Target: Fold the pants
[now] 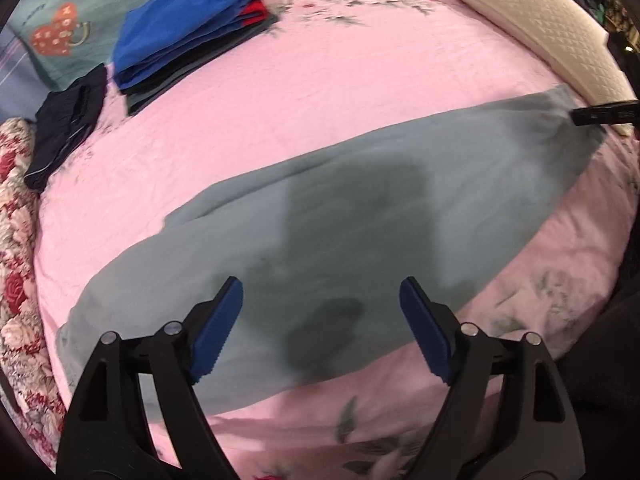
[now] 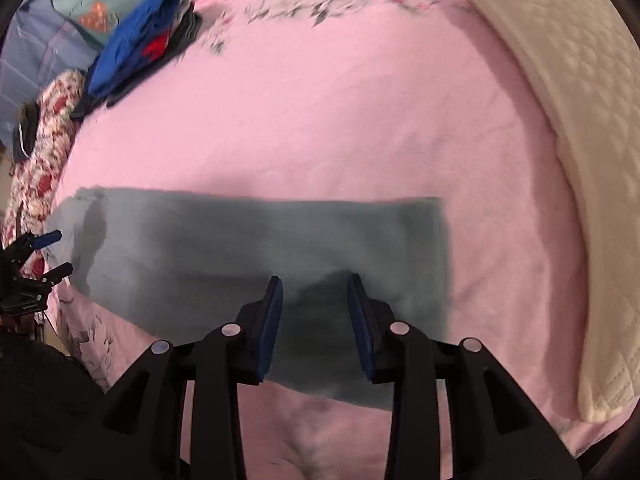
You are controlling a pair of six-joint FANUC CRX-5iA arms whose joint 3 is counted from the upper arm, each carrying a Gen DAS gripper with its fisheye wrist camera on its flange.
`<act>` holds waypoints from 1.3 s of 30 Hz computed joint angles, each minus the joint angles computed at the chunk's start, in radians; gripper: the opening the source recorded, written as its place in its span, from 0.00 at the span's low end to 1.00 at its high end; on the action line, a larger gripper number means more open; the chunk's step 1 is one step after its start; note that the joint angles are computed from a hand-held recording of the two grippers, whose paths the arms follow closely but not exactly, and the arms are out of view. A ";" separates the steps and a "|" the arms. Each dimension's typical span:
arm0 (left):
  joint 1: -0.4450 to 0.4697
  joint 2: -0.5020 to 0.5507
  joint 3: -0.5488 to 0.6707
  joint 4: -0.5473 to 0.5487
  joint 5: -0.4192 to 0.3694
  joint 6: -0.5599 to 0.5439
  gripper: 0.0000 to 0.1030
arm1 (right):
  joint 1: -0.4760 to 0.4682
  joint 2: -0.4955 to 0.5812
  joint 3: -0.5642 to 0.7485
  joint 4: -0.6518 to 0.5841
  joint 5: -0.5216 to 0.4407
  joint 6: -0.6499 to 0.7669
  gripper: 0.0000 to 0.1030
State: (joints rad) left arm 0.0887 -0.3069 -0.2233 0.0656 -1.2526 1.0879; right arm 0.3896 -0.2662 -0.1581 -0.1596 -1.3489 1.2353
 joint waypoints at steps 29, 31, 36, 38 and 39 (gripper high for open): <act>0.560 -0.087 -0.262 0.281 0.143 -0.225 0.88 | 0.377 1.118 1.439 -0.467 -0.571 0.254 0.25; 0.561 -0.085 -0.263 0.286 0.143 -0.230 0.88 | 0.365 1.146 1.486 -0.501 -0.610 0.223 0.25; 0.562 -0.082 -0.269 0.293 0.147 -0.246 0.89 | 0.342 1.187 1.542 -0.567 -0.660 0.176 0.25; 0.561 -0.080 -0.267 0.292 0.146 -0.248 0.90 | 0.330 1.168 1.514 -0.591 -0.642 0.191 0.11; 0.562 -0.080 -0.268 0.293 0.146 -0.250 0.90 | 0.327 1.155 1.497 -0.589 -0.628 0.202 0.07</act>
